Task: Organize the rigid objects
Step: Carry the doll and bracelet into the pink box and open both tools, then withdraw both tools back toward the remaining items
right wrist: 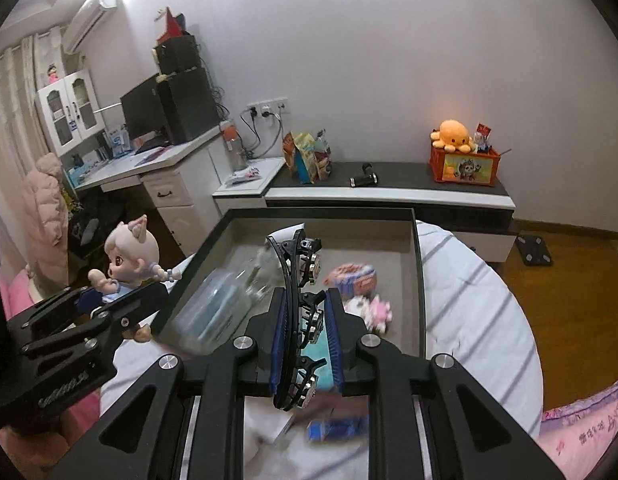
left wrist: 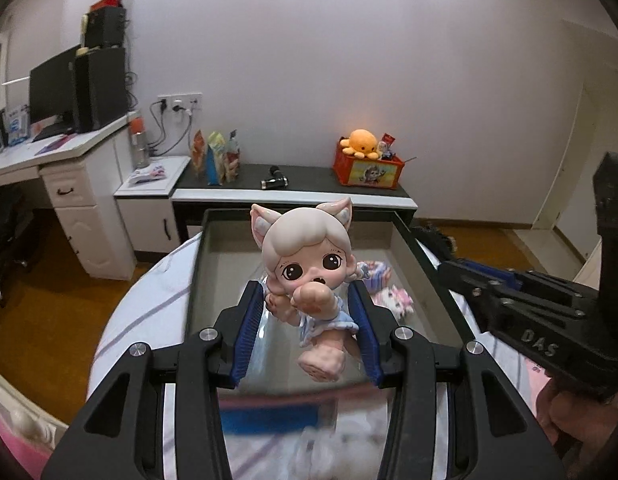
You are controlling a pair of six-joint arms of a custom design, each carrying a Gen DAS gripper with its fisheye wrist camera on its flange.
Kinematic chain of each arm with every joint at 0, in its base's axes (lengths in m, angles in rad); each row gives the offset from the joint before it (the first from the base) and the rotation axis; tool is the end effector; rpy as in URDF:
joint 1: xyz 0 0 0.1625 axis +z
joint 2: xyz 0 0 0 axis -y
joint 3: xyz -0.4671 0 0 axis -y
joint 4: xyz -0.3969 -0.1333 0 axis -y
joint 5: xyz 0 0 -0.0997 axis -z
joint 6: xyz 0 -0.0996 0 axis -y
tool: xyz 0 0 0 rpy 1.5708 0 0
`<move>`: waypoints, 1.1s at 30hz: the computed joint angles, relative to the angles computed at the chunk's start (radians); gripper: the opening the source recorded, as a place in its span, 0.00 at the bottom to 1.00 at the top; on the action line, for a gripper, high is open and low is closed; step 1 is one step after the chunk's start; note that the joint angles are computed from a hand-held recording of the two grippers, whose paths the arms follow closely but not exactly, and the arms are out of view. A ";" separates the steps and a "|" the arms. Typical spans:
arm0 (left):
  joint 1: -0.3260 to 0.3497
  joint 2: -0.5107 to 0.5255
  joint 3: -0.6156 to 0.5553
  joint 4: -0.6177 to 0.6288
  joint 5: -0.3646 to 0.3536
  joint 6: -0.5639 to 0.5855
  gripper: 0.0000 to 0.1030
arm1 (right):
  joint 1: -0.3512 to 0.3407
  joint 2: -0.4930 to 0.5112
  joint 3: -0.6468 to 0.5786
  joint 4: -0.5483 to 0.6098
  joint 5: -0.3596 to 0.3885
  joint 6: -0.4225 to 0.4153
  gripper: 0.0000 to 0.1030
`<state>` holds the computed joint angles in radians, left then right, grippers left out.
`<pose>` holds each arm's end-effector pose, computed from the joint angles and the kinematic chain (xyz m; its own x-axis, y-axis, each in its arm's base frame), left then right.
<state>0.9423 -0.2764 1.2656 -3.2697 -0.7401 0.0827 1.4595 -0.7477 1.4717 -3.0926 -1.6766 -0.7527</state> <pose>-0.2953 -0.7581 -0.0277 -0.7887 0.0579 -0.6120 0.5129 0.6109 -0.6031 0.0353 -0.7892 0.2194 -0.7682 -0.3390 0.5432 -0.6132 0.6333 -0.4720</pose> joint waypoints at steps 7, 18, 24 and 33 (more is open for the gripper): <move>0.058 0.111 -0.244 0.202 -0.031 -0.032 0.43 | -0.005 0.119 -0.221 0.157 -0.069 0.020 0.18; 0.084 0.186 -0.391 0.367 -0.007 -0.068 0.46 | -0.010 0.202 -0.341 0.238 -0.132 -0.008 0.19; 0.064 0.163 -0.333 0.268 0.033 -0.025 0.73 | -0.013 0.194 -0.315 0.218 -0.136 -0.029 0.39; 0.005 0.071 -0.101 -0.071 0.119 0.078 1.00 | -0.026 0.099 -0.157 0.124 -0.050 0.022 1.00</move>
<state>0.9477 -0.2054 1.1647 -3.3409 -0.6206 0.1605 1.4332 -0.6487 1.3148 -2.9685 -1.7261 -0.7308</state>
